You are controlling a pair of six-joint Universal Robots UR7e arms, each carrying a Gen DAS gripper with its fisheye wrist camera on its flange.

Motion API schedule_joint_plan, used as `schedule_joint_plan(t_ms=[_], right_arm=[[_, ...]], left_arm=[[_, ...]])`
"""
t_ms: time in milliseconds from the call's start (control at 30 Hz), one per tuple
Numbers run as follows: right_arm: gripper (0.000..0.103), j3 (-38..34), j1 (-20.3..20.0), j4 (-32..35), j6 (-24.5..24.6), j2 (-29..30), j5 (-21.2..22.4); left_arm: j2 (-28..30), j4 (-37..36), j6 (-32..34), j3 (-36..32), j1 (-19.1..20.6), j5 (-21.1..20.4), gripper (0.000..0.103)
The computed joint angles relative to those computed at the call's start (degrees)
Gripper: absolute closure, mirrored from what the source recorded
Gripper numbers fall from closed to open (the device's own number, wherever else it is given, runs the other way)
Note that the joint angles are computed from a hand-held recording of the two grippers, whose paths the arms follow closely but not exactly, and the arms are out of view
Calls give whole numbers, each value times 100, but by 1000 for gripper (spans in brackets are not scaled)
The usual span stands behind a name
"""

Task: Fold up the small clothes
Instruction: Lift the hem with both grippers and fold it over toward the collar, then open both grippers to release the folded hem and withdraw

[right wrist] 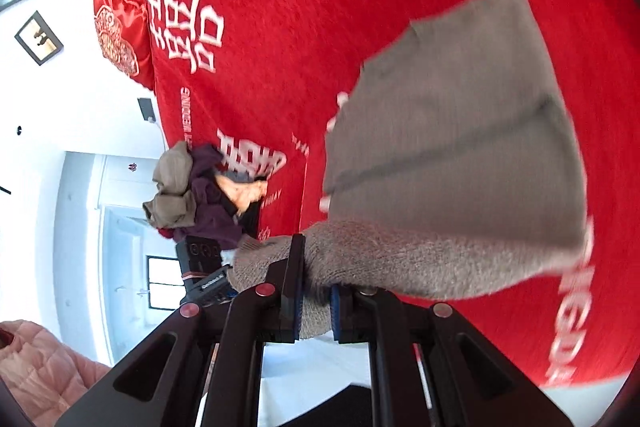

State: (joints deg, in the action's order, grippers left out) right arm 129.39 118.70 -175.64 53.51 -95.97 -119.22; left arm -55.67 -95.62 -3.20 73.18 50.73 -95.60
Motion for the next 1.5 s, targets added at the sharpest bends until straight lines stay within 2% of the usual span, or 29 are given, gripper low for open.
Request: schedule_joint_plan(t_ms=[133,267,333,467,533,567,600,700,733,767,800,833,967,1000,1067,1133,1200,1267,1400,1467,1500], right_arm=[[92,-285,-734,470,-484,-347,420],[92,-555,-1797,1051,-1016,-581,1289],[92,-609,-2293,1242,-1126,-603,1689],[92,-577,-3277,1500,-1190,-546,2383],[92,-534,-3563,1560,-1195,-516,2544],[92,-502,-3716,1570,-1182,-507,2662],[92,-484,-3856,1618,-1133,-495,2747],[87,-503,-4023,1752,-937,-480,2882],[82,-552,-4014,1835,-938,-476,2900],[68,-616,-3971,1936,-991,-474,2872],[60,-699,-3893,2046,-1100,-476,2835],[51,-734,-3829,2068,-1168,-480,2841],[51,-829,-3643,2296,-1284,-527,2911],[51,-792,-3654,2248,-1275,-540,3018],[64,-711,-3727,2088,-1236,-512,3272],[65,-678,-3821,1966,-1207,-423,3538],[65,-707,-3863,1846,-1241,-316,3586],[65,-781,-3867,1755,-1277,-234,3415],[64,-932,-3889,1606,-1149,-204,2792],[52,-1065,-3782,1693,-1178,-203,2372],[50,-1167,-3672,1835,-1244,-213,2059]], left_arm=[[709,-273,50,-645,-92,151,90],[1426,-468,112,-1175,-103,445,90],[1782,-521,6,-1360,-75,687,90],[2117,-555,-155,-1413,-23,1063,90],[2201,-547,-236,-1394,-50,1368,89],[2286,-455,-300,-1454,-65,1536,86],[2338,-383,-355,-1500,-75,1661,73],[2368,-308,-391,-1569,-127,1910,47],[2348,-279,-360,-1595,-184,2077,42],[2290,-273,-317,-1579,-229,2173,33],[2236,-289,-284,-1564,-260,2233,27],[2189,-273,-264,-1566,-280,2246,27],[2060,163,-269,-1697,-306,2103,26],[2060,316,-309,-1729,-287,2012,26],[2086,654,-344,-1723,-252,1826,26],[2092,706,-321,-1619,-244,1761,26],[2157,559,-330,-1507,-264,1715,26],[2285,293,-345,-1511,-284,1780,26],[2642,-274,-479,-1854,-320,2133,26],[2773,-545,-661,-2094,-334,2387,26],[2791,-633,-716,-2162,-338,2462,26]])
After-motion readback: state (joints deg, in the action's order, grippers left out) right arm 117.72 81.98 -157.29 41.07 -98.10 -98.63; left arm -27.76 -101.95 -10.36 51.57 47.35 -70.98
